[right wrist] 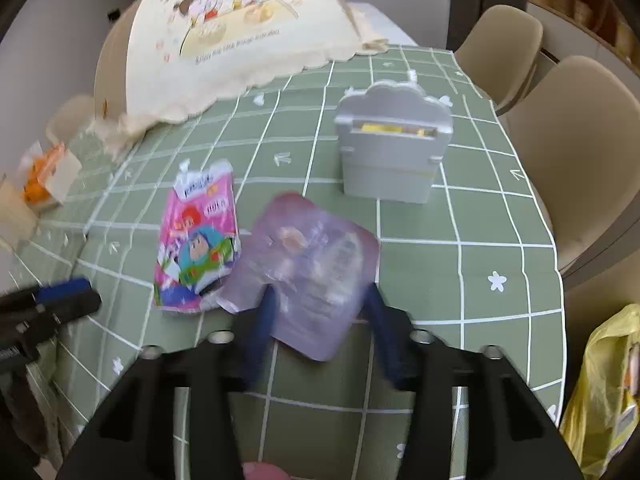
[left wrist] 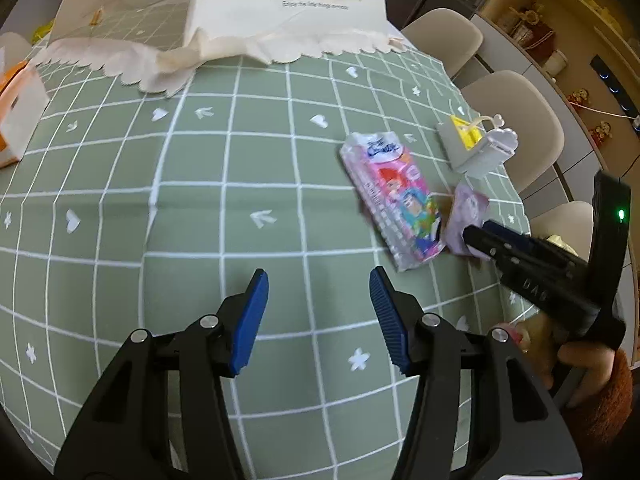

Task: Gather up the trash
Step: 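Grasp the pink Kleenex tissue pack with the left gripper while the right grasps the lilac packet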

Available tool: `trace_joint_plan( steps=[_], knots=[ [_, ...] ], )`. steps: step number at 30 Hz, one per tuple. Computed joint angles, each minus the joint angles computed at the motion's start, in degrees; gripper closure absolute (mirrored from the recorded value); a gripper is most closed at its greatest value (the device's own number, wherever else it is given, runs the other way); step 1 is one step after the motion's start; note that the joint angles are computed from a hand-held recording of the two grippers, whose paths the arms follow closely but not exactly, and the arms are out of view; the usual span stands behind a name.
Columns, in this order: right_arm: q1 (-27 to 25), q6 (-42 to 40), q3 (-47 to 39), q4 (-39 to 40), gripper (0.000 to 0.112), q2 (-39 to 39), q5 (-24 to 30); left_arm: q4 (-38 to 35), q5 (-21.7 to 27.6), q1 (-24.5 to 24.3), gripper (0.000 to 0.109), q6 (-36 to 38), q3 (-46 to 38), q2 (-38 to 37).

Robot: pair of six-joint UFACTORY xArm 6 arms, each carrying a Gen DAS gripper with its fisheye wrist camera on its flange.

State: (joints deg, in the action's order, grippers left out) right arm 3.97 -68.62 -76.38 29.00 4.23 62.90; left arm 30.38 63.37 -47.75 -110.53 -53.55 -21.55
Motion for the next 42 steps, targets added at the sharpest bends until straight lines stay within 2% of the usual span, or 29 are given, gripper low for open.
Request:
trace_joint_plan(
  steps=[2, 11, 15, 18, 20, 21, 22, 23, 24, 27, 28, 30, 34, 36, 39, 42],
  knots=[
    [-1.8, 0.5, -3.6, 0.3, 0.104, 2.0, 5.9, 0.1, -1.5, 1.2, 0.058, 0.7, -0.3, 0.6],
    [-9.0, -1.2, -6.7, 1.6, 0.107, 2.8, 7.9, 0.0, -7.7, 7.3, 0.058, 5.5, -3.8, 6.7],
    [-11.6, -0.4, -9.4, 4.0, 0.107, 4.4, 10.6, 1.0, -3.7, 8.8, 0.058, 7.2, -9.1, 11.8],
    [-12.3, -1.4, -9.8, 6.0, 0.106, 4.5, 10.6, 0.7, 0.0, 9.7, 0.059, 9.7, -13.1, 15.3],
    [-12.8, -2.1, -10.4, 7.4, 0.104, 4.7, 11.5, -0.4, 0.8, 10.0, 0.068, 10.1, -13.7, 15.8],
    [-12.9, -2.3, -11.1, 8.0, 0.102, 5.0, 12.2, -0.5, 0.3, 10.0, 0.078, 10.0, -13.1, 15.3],
    [-12.9, -2.6, -11.9, 8.6, 0.091, 5.4, 13.6, -0.7, -0.3, 9.8, 0.087, 10.6, -12.3, 14.6],
    [-12.9, -2.9, -12.6, 9.2, 0.074, 5.7, 14.7, -1.0, -0.5, 9.5, 0.089, 11.6, -11.8, 14.0],
    [-12.8, -3.4, -13.1, 9.6, 0.069, 6.0, 15.6, -1.0, -0.7, 9.1, 0.091, 12.3, -11.2, 13.3],
    [-10.7, -3.2, -15.7, 6.4, 0.068, 7.5, 18.6, -1.4, -2.5, 7.6, 0.091, 12.7, -7.1, 9.6],
    [-9.8, -3.7, -15.3, 6.0, 0.068, 7.3, 17.9, -1.7, -3.4, 7.2, 0.091, 11.9, -4.9, 7.5],
    [-7.7, -6.2, -12.2, 6.9, 0.068, 5.5, 13.0, -1.4, -2.3, 6.0, 0.091, 10.6, -2.7, 4.9],
    [-3.4, -6.2, -10.9, 5.0, 0.068, 6.0, 8.2, -1.2, -2.9, 4.9, 0.091, 9.1, 0.7, 1.0],
    [-2.0, -6.0, -11.3, 3.9, 0.068, 7.1, 7.7, -1.1, -2.3, 4.1, 0.087, 8.4, 0.9, 0.4],
    [-1.0, -5.2, -13.0, 1.8, 0.068, 9.1, 10.4, -0.8, -1.5, 3.4, 0.082, 7.8, 0.8, 0.0],
    [-1.2, -8.3, -12.5, 1.1, 0.078, 8.0, 14.4, -0.5, -1.9, 3.3, 0.079, 7.3, 0.9, -0.3]
  ],
)
